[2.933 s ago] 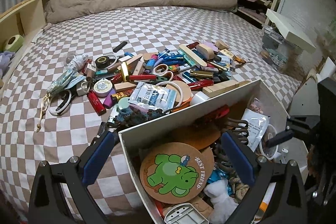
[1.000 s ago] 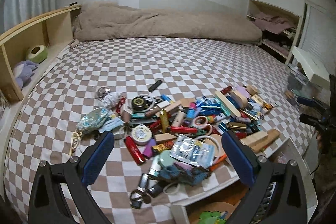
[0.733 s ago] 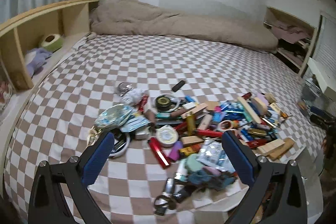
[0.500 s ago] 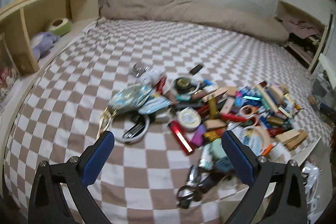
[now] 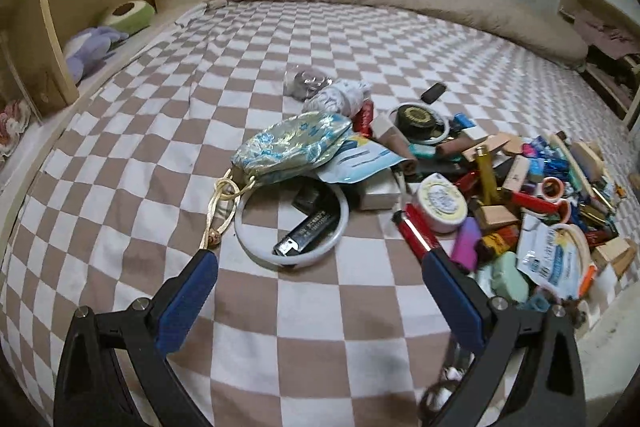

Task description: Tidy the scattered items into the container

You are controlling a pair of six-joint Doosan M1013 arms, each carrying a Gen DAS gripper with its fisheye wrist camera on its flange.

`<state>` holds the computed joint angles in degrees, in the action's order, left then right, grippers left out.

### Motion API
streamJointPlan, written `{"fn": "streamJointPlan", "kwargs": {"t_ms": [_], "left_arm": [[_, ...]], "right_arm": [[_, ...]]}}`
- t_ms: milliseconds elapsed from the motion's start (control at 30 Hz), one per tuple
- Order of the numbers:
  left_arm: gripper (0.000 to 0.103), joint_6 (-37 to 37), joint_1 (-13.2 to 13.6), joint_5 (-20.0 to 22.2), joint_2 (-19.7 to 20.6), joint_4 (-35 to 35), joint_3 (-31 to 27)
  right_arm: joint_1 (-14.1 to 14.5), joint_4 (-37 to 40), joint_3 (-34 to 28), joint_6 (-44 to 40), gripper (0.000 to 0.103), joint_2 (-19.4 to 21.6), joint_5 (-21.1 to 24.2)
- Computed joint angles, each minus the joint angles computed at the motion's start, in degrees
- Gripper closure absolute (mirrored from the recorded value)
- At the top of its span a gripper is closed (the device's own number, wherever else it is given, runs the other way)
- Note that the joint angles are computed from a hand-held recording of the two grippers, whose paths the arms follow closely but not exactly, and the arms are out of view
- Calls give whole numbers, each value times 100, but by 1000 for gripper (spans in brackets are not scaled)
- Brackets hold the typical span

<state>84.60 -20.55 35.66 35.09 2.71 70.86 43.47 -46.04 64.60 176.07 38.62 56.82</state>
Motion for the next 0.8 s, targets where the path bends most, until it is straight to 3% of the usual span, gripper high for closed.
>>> {"fn": "streamJointPlan", "kwargs": {"t_ms": [133, 333, 433, 533, 800], "left_arm": [[0, -43, -18, 30, 139, 224, -124], [0, 151, 109, 516, 419, -444, -464], [0, 382, 188, 507, 453, -839, -509], [0, 526, 262, 538, 519, -1105, -625], [0, -25, 132, 710, 748, -204, -953]], "right_arm": [[-57, 83, 159, 268, 0, -13, 31], [-109, 245, 296, 366, 0, -34, -3], [-135, 335, 454, 611, 0, -112, -323], [-133, 433, 412, 480, 0, -79, -281], [-176, 834, 337, 224, 0, 11, -119]]}}
